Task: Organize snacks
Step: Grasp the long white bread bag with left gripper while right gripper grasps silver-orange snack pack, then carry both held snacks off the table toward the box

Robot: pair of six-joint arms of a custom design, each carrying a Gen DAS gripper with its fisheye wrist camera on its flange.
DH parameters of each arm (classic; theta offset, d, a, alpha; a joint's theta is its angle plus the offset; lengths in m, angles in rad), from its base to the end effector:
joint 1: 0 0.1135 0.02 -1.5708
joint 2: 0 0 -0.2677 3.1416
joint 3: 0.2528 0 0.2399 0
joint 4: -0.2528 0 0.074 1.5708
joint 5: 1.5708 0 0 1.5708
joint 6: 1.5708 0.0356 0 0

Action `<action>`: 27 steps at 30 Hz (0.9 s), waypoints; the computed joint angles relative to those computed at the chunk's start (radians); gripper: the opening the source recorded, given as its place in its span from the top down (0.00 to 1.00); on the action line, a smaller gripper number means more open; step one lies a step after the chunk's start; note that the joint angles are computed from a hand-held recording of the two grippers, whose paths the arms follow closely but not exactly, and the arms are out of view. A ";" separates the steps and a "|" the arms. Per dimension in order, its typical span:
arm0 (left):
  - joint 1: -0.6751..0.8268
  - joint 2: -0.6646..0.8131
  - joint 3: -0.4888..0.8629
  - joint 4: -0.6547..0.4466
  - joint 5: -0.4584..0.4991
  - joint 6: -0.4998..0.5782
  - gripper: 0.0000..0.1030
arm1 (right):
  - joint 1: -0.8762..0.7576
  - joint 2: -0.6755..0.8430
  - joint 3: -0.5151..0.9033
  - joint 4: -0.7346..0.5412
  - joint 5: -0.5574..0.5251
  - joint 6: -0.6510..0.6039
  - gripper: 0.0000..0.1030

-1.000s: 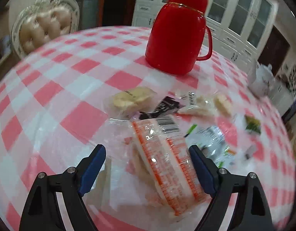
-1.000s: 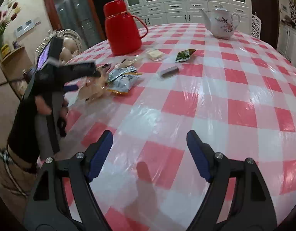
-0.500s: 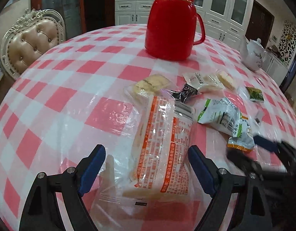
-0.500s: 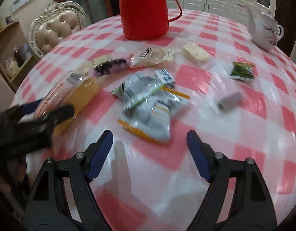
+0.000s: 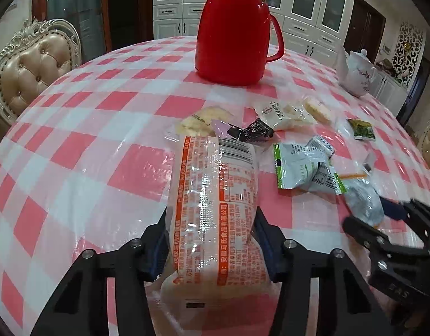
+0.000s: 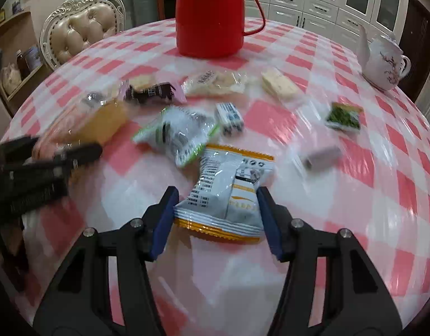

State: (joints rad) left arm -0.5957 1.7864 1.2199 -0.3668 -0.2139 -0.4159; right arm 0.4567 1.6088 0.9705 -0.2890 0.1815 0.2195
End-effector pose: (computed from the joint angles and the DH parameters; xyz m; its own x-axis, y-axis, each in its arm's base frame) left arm 0.3107 -0.2015 0.2136 -0.7877 0.0570 -0.6134 0.1372 0.9869 -0.0844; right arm 0.2881 0.1344 0.2036 -0.7741 -0.1417 -0.6170 -0.1721 0.9850 -0.0103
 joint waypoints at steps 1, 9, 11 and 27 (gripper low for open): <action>0.005 -0.007 -0.003 -0.004 0.011 -0.005 0.50 | -0.002 -0.024 -0.022 -0.005 -0.004 0.005 0.42; -0.003 -0.046 -0.021 -0.017 0.040 -0.024 0.52 | 0.040 -0.180 -0.158 -0.007 0.009 0.034 0.42; -0.015 -0.062 -0.030 -0.018 0.030 -0.028 0.52 | 0.057 -0.213 -0.177 -0.007 0.008 0.043 0.42; -0.170 -0.285 -0.271 0.030 -0.059 -0.060 0.52 | 0.265 -0.423 -0.292 -0.079 0.168 0.168 0.42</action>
